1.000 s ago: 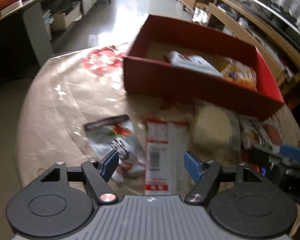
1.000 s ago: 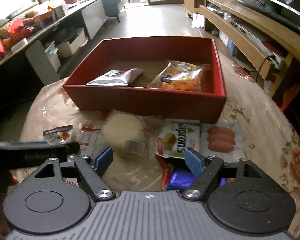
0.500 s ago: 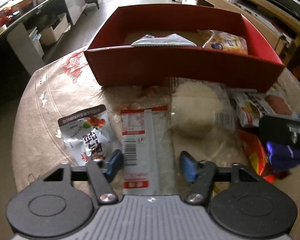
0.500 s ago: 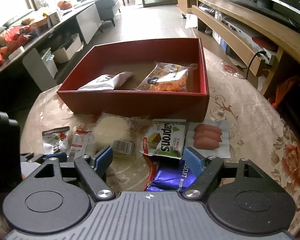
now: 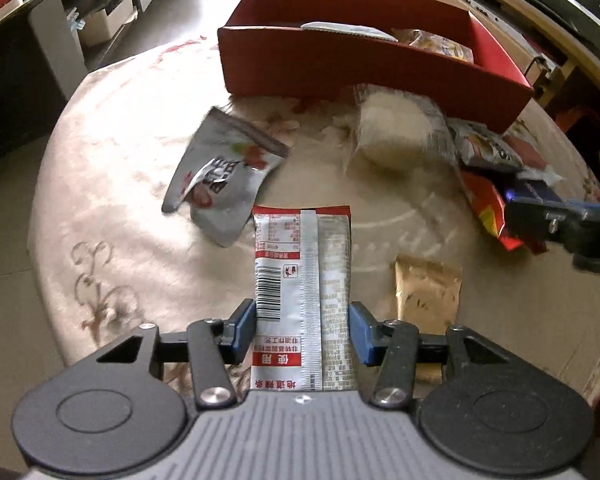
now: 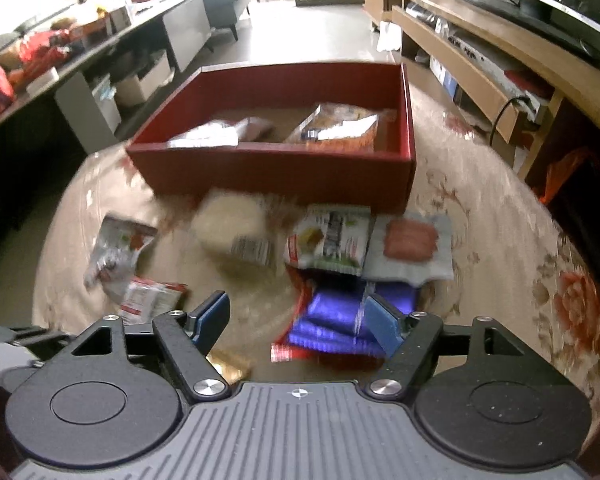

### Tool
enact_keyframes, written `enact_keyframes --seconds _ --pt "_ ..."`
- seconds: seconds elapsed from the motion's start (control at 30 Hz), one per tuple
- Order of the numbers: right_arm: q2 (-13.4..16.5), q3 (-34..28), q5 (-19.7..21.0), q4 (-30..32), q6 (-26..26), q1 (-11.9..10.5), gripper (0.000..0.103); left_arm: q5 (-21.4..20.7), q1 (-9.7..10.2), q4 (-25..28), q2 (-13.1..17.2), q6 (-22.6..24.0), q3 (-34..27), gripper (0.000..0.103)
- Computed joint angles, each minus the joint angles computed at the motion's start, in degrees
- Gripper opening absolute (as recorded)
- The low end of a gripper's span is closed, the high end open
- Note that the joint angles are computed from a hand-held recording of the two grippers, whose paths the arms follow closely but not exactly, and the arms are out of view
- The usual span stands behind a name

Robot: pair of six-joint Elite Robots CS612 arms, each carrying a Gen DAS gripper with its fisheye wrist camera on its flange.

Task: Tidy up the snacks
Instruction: 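Grasp the white-red barcode strip packet with the left tool, then grasp the gold foil packet with the right tool while the left tool holds the strip packet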

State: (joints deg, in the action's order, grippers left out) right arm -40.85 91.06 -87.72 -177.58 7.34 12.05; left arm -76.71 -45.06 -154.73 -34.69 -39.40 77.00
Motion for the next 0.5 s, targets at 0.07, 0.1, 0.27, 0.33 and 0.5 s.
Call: enact_keyframes --seconds 0.07,0.1,0.27,0.33,0.5 --pt "-0.1 0.4 -0.1 1.2 0.0 0.1 0.081 0.2 0.10 0.1 0.1 -0.7 -0.1 0.059" --pt "-0.1 0.4 -0.1 1.7 0.0 0.2 0.081 0.2 0.15 -0.1 0.2 -1.4 -0.3 0.063" --pt "-0.2 0.8 -0.1 2.6 0.6 0.7 0.084 1.9 -0.10 1.7 1.3 -1.6 -2.3 0.070" --pt "-0.2 0.8 0.2 3.1 0.9 0.9 0.084 2.9 -0.41 2.1 1.1 -0.7 -2.0 0.062" --pt "0.1 0.4 0.0 5.7 0.5 1.7 0.084 0.3 0.24 -0.7 -0.3 -1.8 0.8 0.051"
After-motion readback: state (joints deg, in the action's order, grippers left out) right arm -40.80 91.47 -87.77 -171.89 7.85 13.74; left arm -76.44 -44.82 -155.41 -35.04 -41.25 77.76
